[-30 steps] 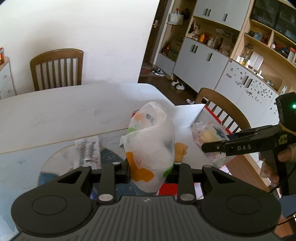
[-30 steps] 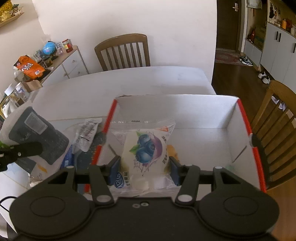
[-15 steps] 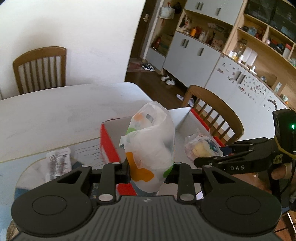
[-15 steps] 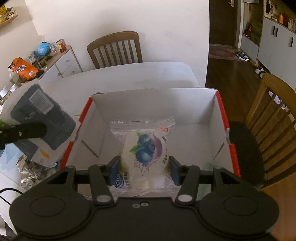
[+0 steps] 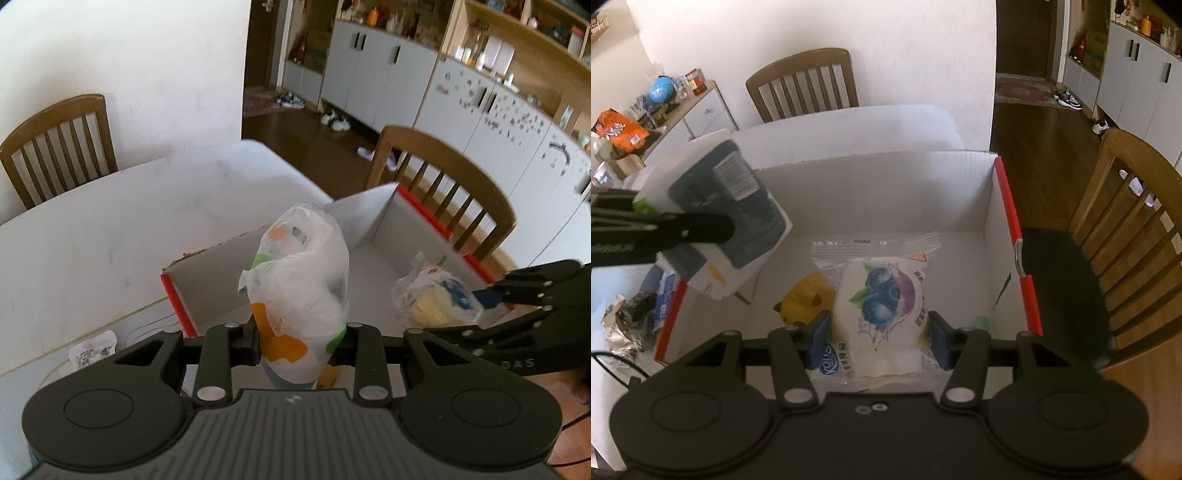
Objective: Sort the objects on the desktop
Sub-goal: 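Carry the white bag and blueberry bread bag over the shoebox with both tools, then lower the white bag and bread bag into the shoebox with both tools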
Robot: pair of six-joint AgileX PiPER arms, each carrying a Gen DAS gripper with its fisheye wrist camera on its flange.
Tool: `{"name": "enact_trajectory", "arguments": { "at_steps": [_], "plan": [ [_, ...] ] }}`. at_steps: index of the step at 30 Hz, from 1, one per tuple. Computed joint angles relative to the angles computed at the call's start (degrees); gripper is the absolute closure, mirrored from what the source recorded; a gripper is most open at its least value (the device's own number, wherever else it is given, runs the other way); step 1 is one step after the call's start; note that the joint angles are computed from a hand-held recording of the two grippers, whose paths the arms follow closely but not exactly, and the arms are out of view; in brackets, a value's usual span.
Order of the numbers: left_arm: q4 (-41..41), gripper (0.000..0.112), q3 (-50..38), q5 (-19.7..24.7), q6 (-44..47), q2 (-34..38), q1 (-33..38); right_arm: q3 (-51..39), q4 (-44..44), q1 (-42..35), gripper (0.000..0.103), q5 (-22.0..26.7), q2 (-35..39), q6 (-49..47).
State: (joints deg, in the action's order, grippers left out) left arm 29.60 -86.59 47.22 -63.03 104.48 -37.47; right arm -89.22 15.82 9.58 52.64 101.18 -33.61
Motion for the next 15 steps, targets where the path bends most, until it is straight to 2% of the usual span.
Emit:
{"name": "enact_trajectory", "arguments": {
  "at_steps": [5, 11, 15],
  "plan": [
    [-3.08, 0.083, -3.67, 1.83, 5.25, 3.87, 0.95, 0.21, -0.74, -0.01, 0.049, -1.00, 1.10, -0.08],
    [-4.42, 0.083, -8.04, 5.50, 8.30, 8.30, 1.94, -0.47, -1.39, -0.05, 0.049, -0.93, 2.54, 0.32],
    [-6.57, 0.083, -9.91, 6.33, 10.11, 10.15, 2.04, -0.61, -2.79, 0.98, 0.049, -1.55, 3.44, 1.53]
  ]
}}
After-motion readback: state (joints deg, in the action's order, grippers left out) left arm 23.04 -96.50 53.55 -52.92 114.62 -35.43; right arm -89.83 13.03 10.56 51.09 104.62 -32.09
